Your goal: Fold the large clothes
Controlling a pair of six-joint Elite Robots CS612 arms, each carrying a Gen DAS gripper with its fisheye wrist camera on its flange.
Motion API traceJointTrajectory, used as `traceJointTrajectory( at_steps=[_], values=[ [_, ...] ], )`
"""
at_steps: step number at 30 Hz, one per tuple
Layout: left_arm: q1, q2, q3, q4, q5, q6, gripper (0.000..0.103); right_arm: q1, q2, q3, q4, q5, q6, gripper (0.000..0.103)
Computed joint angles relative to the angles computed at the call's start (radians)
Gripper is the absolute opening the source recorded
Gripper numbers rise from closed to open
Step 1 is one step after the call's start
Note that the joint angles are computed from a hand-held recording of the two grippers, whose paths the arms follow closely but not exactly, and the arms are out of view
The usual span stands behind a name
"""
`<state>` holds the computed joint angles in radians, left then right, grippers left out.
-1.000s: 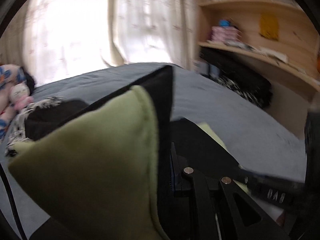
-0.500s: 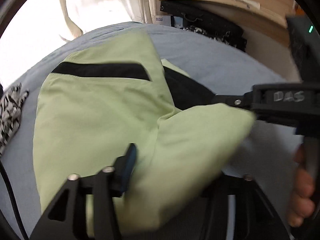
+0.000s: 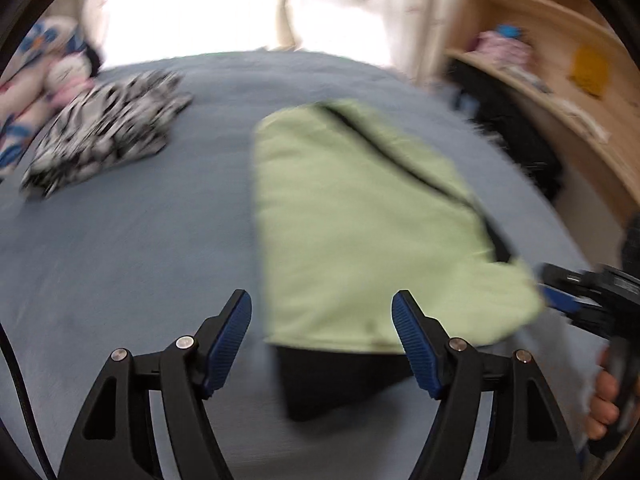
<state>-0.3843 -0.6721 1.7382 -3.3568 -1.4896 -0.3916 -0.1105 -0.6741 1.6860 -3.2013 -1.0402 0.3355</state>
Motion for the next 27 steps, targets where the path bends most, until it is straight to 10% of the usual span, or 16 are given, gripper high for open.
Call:
traceJointTrajectory(
  at_steps=[12, 16, 23, 27],
  values=[
    [0.013, 0.009, 0.012, 0.021, -0.044, -0.052, 0.071, 0.051, -0.003, -0.052, 0.154, -0.105, -0.116, 0.052],
    [0.013, 0.016, -0.003, 0.039, -0.063, -0.055, 0.071, 0.081, -0.007, -0.084, 0.169, -0.197, -0.252, 0.012],
    [-0.006, 0.019, -0.007, -0.017, -0.111, -0.01, 0.07, 0.077, -0.041, -0.025, -0.064, -0.286, -0.359, 0.009],
    [-0.039, 0.033, -0.028, 0.052, -0.06, 0.071, 0.071, 0.055, 0.028, -0.091, 0.165, -0.311, -0.326, 0.01]
  ],
)
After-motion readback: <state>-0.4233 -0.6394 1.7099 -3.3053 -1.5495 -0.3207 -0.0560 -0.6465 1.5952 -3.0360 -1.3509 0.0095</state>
